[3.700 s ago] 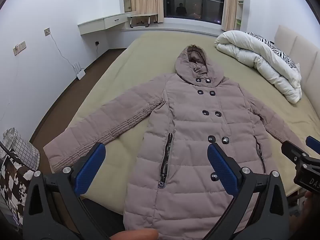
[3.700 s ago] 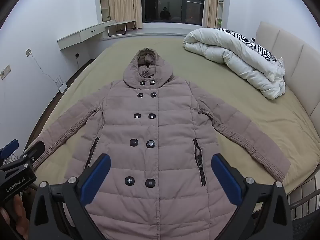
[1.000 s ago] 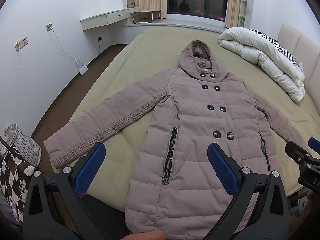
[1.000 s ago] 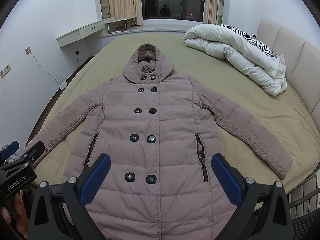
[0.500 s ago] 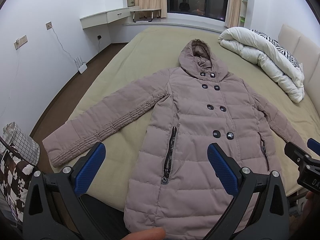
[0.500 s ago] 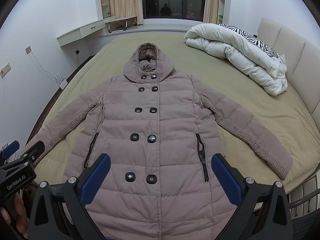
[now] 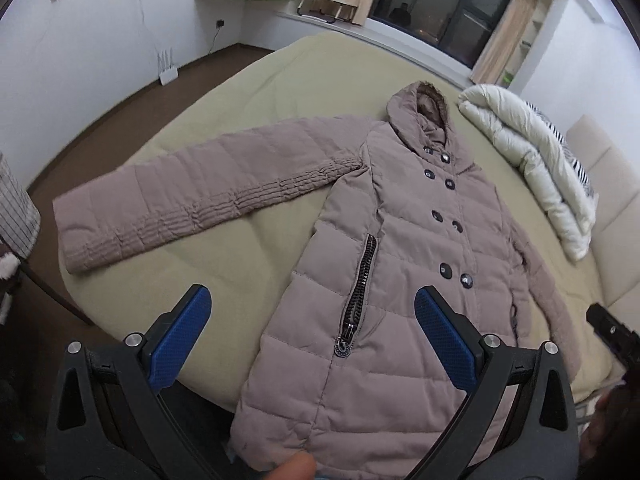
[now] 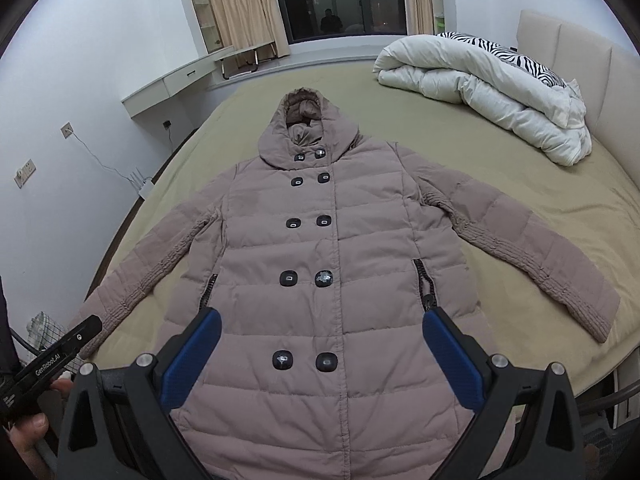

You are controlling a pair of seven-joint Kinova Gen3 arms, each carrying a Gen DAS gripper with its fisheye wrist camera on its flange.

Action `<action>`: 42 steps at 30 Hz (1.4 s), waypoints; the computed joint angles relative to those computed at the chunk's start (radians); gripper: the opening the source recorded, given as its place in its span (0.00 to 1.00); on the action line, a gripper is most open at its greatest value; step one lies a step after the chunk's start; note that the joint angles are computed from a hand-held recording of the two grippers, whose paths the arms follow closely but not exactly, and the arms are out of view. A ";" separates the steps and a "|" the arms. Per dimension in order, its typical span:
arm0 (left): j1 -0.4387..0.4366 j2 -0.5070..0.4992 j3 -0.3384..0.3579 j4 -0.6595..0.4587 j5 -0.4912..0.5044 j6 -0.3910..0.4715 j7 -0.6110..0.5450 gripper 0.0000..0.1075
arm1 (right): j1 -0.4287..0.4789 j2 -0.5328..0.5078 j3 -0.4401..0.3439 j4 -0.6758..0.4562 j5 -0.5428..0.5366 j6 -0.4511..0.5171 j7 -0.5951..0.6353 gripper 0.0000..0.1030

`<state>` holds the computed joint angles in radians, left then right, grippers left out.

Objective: Fold large clothes
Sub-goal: 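Grasp the cuff of a coat sleeve with the left tool and lift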

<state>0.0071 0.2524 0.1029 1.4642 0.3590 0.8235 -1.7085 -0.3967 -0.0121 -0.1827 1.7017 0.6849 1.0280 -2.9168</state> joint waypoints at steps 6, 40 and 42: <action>-0.236 0.071 0.116 0.018 0.055 -0.031 0.018 0.96 | 0.021 -0.007 0.009 0.023 0.004 -0.075 -0.014 1.00; -0.100 0.431 -0.468 -0.229 0.533 -0.043 0.300 0.28 | 0.094 0.031 0.087 0.103 -0.116 -0.339 0.070 0.90; -0.096 0.439 -0.457 -0.291 0.458 -0.042 0.337 0.20 | 0.106 0.025 0.089 0.113 -0.123 -0.347 0.076 0.87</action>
<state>-0.0892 0.6909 -0.3544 1.1729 0.8166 0.7818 -1.3713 -0.2905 0.0133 -0.0935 1.8152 0.5622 0.6810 -2.8405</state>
